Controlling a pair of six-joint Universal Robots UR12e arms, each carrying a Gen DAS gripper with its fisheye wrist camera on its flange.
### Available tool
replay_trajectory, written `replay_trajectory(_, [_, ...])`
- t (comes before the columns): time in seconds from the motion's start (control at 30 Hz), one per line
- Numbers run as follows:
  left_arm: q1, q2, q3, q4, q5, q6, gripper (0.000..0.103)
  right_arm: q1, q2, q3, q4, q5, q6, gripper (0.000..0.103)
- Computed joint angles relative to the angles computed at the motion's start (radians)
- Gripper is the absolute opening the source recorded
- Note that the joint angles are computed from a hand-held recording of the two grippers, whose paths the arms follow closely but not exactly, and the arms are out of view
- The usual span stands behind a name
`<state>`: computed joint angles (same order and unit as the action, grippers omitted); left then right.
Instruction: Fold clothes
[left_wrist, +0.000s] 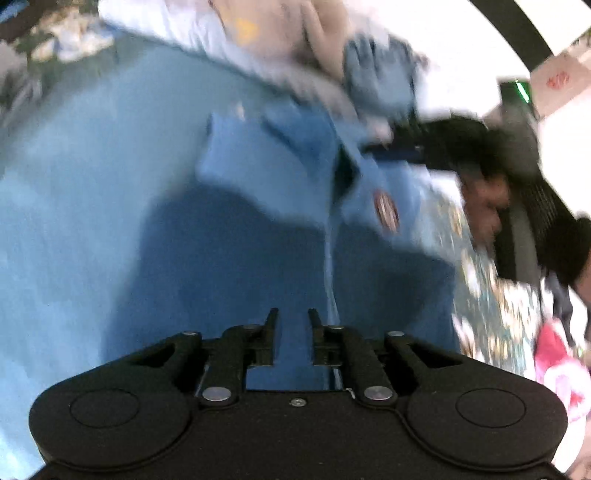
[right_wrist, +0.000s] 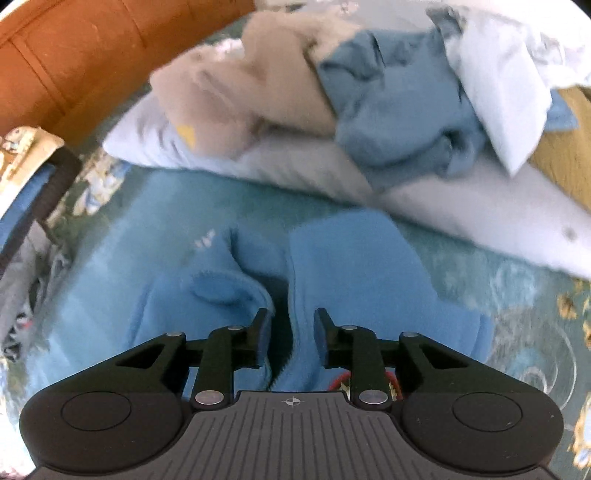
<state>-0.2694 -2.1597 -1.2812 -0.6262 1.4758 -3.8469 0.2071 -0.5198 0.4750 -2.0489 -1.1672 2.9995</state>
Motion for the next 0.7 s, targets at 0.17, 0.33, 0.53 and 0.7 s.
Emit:
replay_trajectory(0.17, [0.069, -0.112, 0.152, 0.025, 0.007, -0.056, 0.033, 0.007, 0.083, -0.157, 0.063, 0.001, 0.019, 0.03])
replay_trajectory(0.33, [0.132, -0.262, 0.37, -0.03, -0.117, -0.243, 0.031, 0.002, 0.073, -0.125, 0.029, -0.009, 0.035, 0.033])
replay_trajectory(0.53, [0.156, -0.397, 0.612, -0.327, -0.239, -0.142, 0.035, -0.011, 0.06, -0.088, 0.013, -0.014, 0.018, 0.033])
replay_trajectory(0.7, [0.174, -0.409, 0.585, -0.235, -0.384, -0.187, 0.034, -0.024, 0.048, -0.05, 0.003, 0.006, 0.047, 0.033])
